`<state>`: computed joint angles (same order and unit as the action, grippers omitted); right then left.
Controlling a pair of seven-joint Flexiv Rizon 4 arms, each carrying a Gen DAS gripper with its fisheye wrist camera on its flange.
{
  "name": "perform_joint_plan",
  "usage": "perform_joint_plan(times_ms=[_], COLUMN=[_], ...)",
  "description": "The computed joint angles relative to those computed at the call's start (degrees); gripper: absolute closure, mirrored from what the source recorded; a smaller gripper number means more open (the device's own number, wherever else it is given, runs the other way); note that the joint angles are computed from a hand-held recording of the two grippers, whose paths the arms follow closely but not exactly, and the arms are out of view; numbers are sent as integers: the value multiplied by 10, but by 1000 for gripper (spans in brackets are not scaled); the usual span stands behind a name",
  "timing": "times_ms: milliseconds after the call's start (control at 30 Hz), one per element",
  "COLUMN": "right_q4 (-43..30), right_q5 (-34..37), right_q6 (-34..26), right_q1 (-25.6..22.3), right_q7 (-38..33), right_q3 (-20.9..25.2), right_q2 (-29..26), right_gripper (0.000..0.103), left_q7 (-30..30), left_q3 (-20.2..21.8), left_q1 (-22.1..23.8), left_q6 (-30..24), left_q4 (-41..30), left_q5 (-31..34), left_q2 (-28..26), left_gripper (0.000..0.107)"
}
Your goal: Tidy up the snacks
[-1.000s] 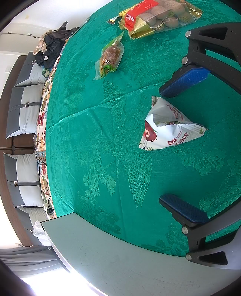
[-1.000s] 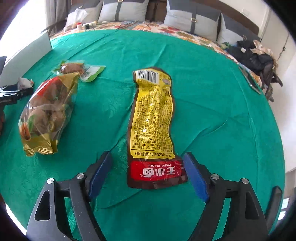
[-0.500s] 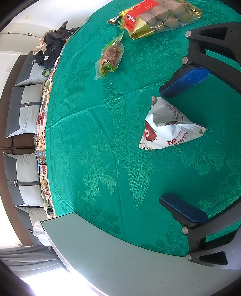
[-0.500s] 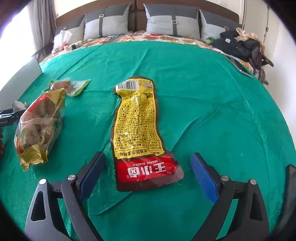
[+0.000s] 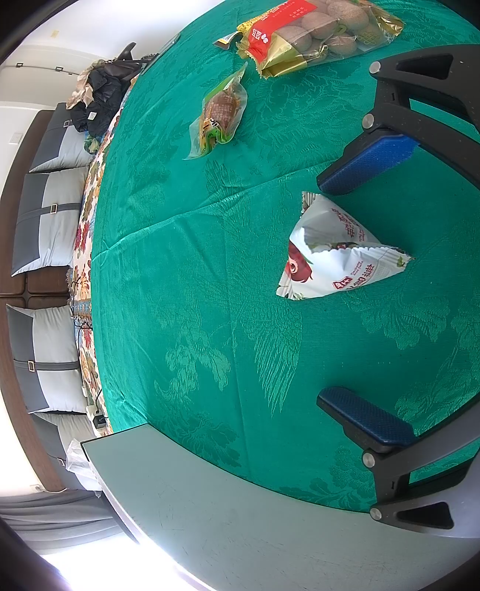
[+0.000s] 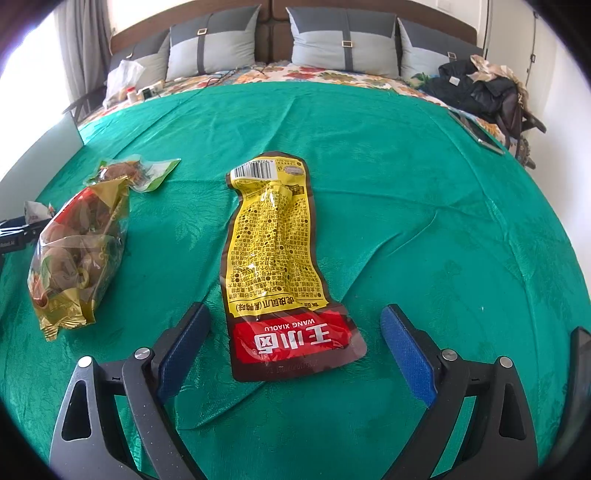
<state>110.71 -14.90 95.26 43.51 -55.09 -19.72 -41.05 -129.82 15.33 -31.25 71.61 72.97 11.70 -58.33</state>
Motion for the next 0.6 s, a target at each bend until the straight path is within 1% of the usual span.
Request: perform_joint_plan(times_ms=[600], right_q4=[3], right_q5=[6], right_q6=[3], right_q1=[-1], right_q7=[-4], right_q3=[-1], right_q2=[1], right_gripper=[8], left_q7=[-1], left_q3=[-1], left_q1=[1], left_q6=[0], left_q4=[0], left_q5=[2], left_q2=[0], left_gripper=[4])
